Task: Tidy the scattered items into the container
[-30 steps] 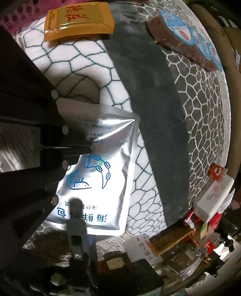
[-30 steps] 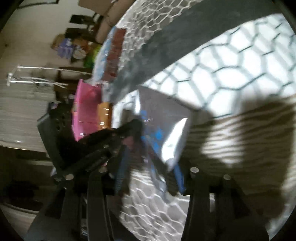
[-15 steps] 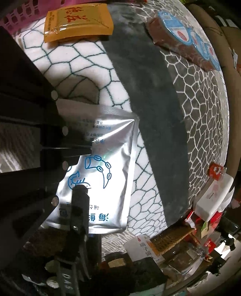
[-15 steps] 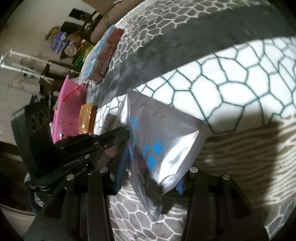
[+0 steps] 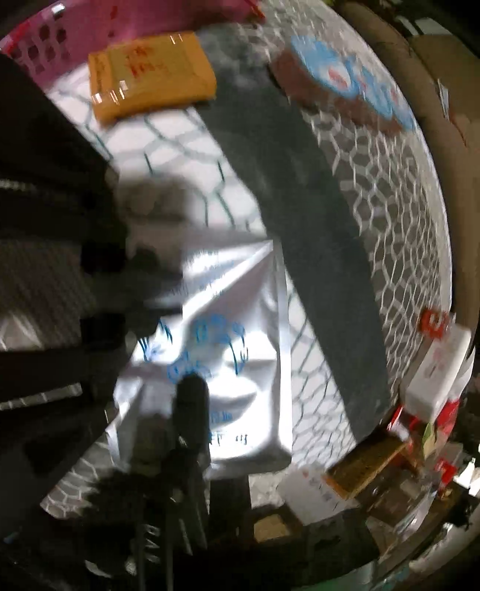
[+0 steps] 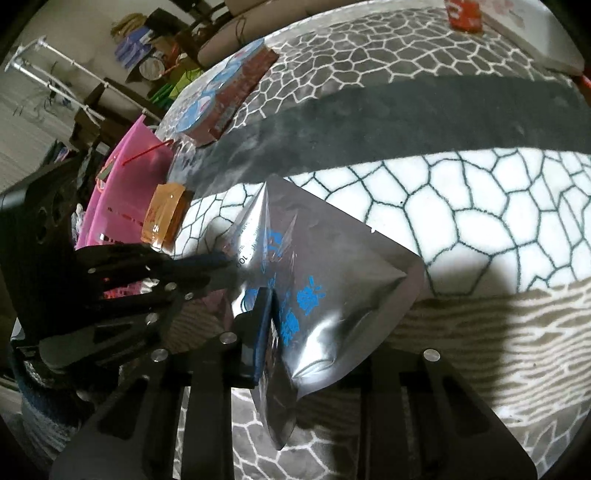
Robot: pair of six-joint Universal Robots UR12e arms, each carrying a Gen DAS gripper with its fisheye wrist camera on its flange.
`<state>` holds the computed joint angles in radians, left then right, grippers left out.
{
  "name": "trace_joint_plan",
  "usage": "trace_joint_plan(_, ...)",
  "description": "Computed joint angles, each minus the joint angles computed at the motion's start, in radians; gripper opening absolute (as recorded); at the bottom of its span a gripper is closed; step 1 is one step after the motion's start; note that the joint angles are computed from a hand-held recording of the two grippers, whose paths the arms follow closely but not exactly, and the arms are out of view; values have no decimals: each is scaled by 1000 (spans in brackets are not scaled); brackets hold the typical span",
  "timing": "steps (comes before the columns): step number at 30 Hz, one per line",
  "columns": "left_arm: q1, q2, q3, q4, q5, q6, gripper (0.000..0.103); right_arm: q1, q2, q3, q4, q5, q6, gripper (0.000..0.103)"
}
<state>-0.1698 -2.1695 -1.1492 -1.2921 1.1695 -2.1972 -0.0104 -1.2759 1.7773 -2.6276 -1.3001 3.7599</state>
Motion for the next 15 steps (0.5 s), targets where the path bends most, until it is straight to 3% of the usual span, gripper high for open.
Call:
trace_joint_plan(1,3,4,-8,26,1,-12,71,0,-1,0,-2,0,-1,24)
trace_joint_plan(2,6,7,-17,49,-3,-22,78,0,-2,0,-11,-3,-1,23)
trace_joint_plan(12,6,37,-83,157,-14,-2,81,-34,-16,45,-180,69,119,13)
trace_joint_plan(15,6,48,-102,183,-12,22,81,-41,-12,45,-190,85,147,13)
